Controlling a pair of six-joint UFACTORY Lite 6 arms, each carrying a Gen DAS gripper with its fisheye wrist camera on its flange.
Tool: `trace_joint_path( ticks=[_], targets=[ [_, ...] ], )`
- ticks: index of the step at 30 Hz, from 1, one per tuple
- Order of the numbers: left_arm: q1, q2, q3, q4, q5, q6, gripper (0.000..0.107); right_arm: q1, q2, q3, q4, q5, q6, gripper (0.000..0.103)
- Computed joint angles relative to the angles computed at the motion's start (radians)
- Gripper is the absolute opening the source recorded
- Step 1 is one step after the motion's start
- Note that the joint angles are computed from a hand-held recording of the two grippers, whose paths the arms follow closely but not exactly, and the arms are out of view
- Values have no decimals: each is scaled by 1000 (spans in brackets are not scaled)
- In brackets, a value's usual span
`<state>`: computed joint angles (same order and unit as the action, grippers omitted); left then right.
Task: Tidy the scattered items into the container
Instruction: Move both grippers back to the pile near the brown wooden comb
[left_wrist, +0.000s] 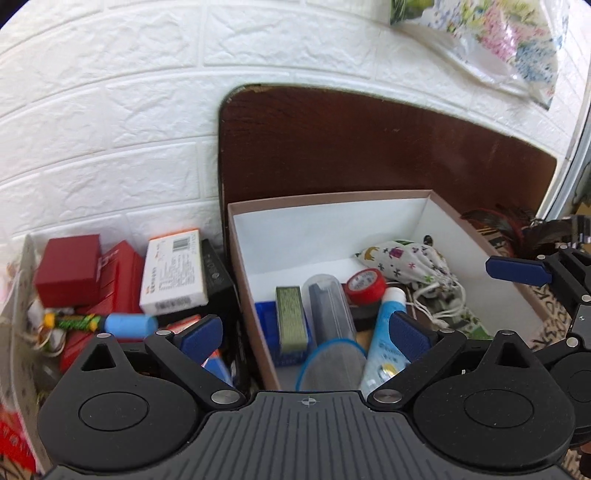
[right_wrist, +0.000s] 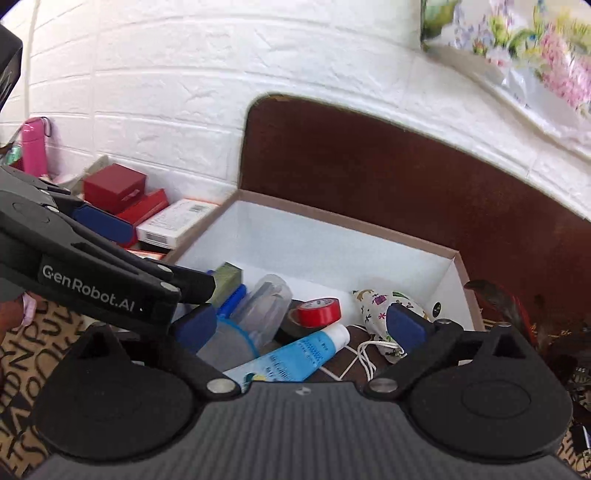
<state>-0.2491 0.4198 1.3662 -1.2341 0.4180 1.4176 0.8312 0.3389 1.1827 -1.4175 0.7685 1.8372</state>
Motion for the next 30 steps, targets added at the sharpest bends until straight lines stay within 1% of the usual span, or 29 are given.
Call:
trace_joint_path(
  ticks=[4,7,10,13,15,18,21,23,24,25,27,30],
  targets=[
    [104,-185,-213,-113,76,133,103,126,-40,-28,-12,89,100,100],
    [271,-351,-443,-228,187,331,103,249,-26,-57,-83,150,285,103],
    [477,-442,-619,-245,293,495,103,347,46,-71,-187,151,493,103],
    [699,-425,-748,-242,361,644,103,409,185,-11,-252,107,664,103],
    [827,-358,-777,-218,376,719,103,445,307,80,-253,76,706,103],
    [982,-248,-792,-211,365,855,103,484,478,255,-193,21,670,103],
    [1085,-149,-762,-197,362,954,103,508,613,416,-105,-31,583,103],
    [1120,-122,-739,-211,371,1011,102,526,676,502,-52,-43,523,103],
    [1124,-108,-718,-193,371,993,100,530,698,537,-31,-50,496,103],
    [1128,-83,-680,-155,383,950,95,534,717,569,-11,-54,470,103],
    [1131,-49,-627,-106,405,885,92,535,752,633,27,-61,414,102],
    [1139,-17,-586,-88,413,853,88,533,786,706,57,-56,345,102]
  ],
)
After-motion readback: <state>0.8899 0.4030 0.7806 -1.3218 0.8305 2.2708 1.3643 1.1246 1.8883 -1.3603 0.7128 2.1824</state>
